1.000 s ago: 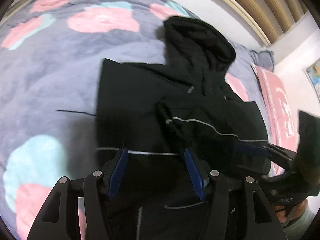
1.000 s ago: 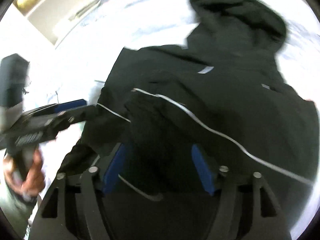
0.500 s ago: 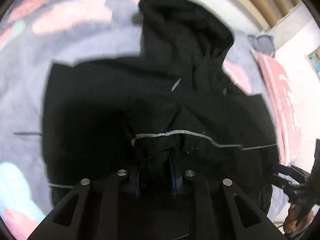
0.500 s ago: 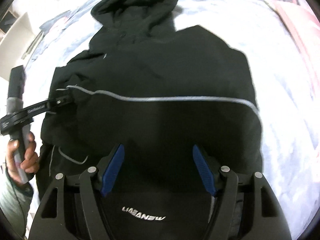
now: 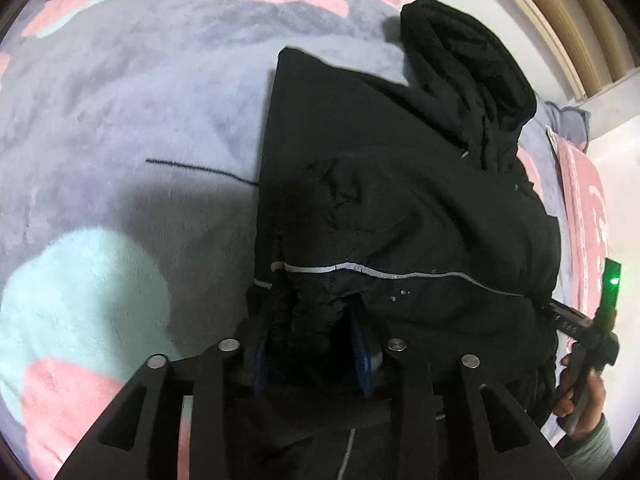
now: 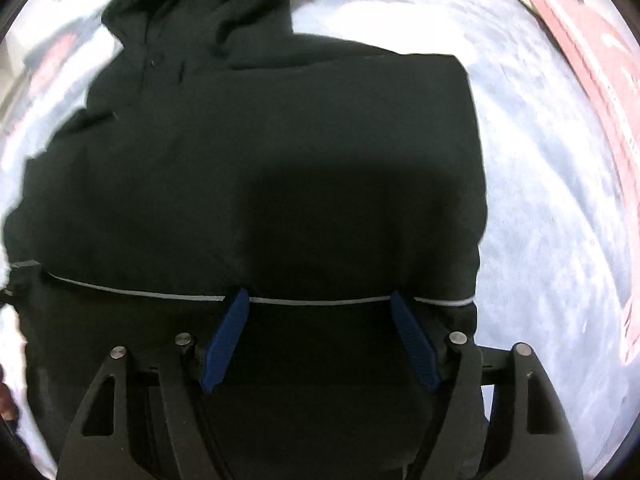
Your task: Fold large clothes
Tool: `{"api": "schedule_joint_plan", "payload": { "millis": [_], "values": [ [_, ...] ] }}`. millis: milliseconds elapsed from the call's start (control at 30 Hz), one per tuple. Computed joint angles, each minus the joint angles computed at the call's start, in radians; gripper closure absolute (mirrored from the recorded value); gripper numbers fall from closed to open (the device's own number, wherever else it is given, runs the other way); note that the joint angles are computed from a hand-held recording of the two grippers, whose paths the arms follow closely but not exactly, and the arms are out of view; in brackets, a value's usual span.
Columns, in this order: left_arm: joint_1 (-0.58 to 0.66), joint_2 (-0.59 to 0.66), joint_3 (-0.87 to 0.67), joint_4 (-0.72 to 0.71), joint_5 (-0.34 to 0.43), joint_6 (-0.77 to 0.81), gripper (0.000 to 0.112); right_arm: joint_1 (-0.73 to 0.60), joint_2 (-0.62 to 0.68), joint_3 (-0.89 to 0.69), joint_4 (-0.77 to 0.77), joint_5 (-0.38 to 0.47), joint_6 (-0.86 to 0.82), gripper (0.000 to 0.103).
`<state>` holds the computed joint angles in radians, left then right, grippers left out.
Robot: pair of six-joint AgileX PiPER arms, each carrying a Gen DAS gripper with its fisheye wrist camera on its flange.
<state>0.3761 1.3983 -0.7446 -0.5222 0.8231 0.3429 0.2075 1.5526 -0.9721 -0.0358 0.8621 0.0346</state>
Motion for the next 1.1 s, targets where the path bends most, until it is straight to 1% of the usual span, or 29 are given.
{"api": "schedule_joint_plan", "payload": {
  "millis": [67, 100, 133, 167, 200, 233, 267, 300, 333, 367, 400, 500, 533, 567, 633, 667, 700, 767, 833, 867, 933, 967, 1000, 1033, 1067, 1100],
  "values": [
    [0.006, -0.025, -0.016, 0.024, 0.026, -0.028, 0.07, -0.007, 0.004, -0.012, 0.007, 0.018, -0.017, 0.025],
    [0.03, -0.047, -0.018, 0.021, 0.045, -0.022, 0.067, -0.021, 0.005, -0.026, 0.026, 0.039, -0.041, 0.025],
    [0.057, -0.063, -0.028, 0.0, 0.062, -0.004, 0.067, -0.03, 0.003, -0.04, 0.035, 0.063, -0.05, 0.027],
    [0.095, -0.11, -0.025, -0.02, 0.096, 0.018, 0.067, -0.042, -0.018, -0.061, 0.047, 0.105, -0.056, 0.029],
    [0.107, -0.161, -0.025, -0.007, 0.115, 0.004, 0.066, -0.057, -0.049, -0.072, 0.073, 0.132, -0.07, 0.029],
    [0.121, -0.233, -0.034, 0.04, 0.14, -0.031, 0.065, -0.077, -0.087, -0.077, 0.113, 0.155, -0.095, 0.029],
    [0.135, -0.268, -0.047, 0.058, 0.166, -0.04, 0.061, -0.097, -0.133, -0.081, 0.159, 0.178, -0.121, 0.029],
    [0.162, -0.295, -0.063, 0.051, 0.205, -0.025, 0.058, -0.102, -0.166, -0.084, 0.18, 0.195, -0.127, 0.029],
    [0.199, -0.316, -0.079, 0.026, 0.251, 0.007, 0.057, -0.089, -0.192, -0.086, 0.182, 0.209, -0.117, 0.029],
    [0.209, -0.322, -0.1, 0.004, 0.283, 0.021, 0.057, -0.074, -0.204, -0.083, 0.174, 0.212, -0.108, 0.029],
    [0.195, -0.319, -0.116, -0.001, 0.294, 0.016, 0.056, -0.045, -0.208, -0.079, 0.154, 0.21, -0.086, 0.029],
    [0.037, -0.262, -0.143, 0.015, 0.247, -0.068, 0.056, 0.045, -0.165, -0.046, 0.059, 0.171, 0.01, 0.029],
    [-0.037, -0.223, -0.142, 0.036, 0.207, -0.109, 0.056, 0.064, -0.144, -0.031, 0.041, 0.157, 0.044, 0.029],
    [-0.114, -0.168, -0.14, 0.071, 0.153, -0.155, 0.056, 0.082, -0.118, -0.01, 0.025, 0.145, 0.085, 0.029],
    [-0.209, -0.059, -0.135, 0.16, 0.073, -0.246, 0.056, 0.109, -0.073, 0.028, -0.014, 0.098, 0.148, 0.029],
    [-0.239, 0.027, -0.131, 0.217, 0.032, -0.291, 0.057, 0.126, -0.061, 0.038, -0.039, 0.078, 0.167, 0.029],
    [-0.242, 0.073, -0.135, 0.233, 0.025, -0.306, 0.057, 0.136, -0.049, 0.035, -0.052, 0.073, 0.17, 0.028],
    [-0.247, 0.123, -0.158, 0.241, 0.026, -0.312, 0.057, 0.128, -0.017, 0.004, -0.044, 0.088, 0.137, 0.026],
    [-0.291, 0.126, -0.217, 0.308, 0.087, -0.342, 0.057, 0.092, 0.016, -0.044, 0.0, 0.126, 0.058, 0.026],
    [-0.299, 0.111, -0.231, 0.31, 0.103, -0.317, 0.057, 0.071, 0.028, -0.071, 0.029, 0.155, 0.01, 0.026],
    [-0.276, 0.053, -0.262, 0.23, 0.144, -0.191, 0.057, -0.009, 0.055, -0.167, 0.15, 0.249, -0.147, 0.027],
    [-0.239, 0.025, -0.292, 0.146, 0.177, -0.098, 0.056, -0.047, 0.061, -0.216, 0.21, 0.293, -0.207, 0.028],
    [-0.213, 0.017, -0.327, 0.092, 0.196, -0.044, 0.056, -0.08, 0.07, -0.275, 0.258, 0.326, -0.25, 0.028],
    [-0.202, 0.026, -0.378, 0.066, 0.203, -0.021, 0.056, -0.101, 0.088, -0.349, 0.281, 0.339, -0.269, 0.028],
    [-0.209, 0.059, -0.449, 0.081, 0.194, -0.038, 0.055, -0.107, 0.107, -0.403, 0.282, 0.338, -0.269, 0.028],
    [-0.222, 0.102, -0.515, 0.105, 0.176, -0.069, 0.053, -0.112, 0.152, -0.496, 0.277, 0.328, -0.255, 0.028]
  ]
}}
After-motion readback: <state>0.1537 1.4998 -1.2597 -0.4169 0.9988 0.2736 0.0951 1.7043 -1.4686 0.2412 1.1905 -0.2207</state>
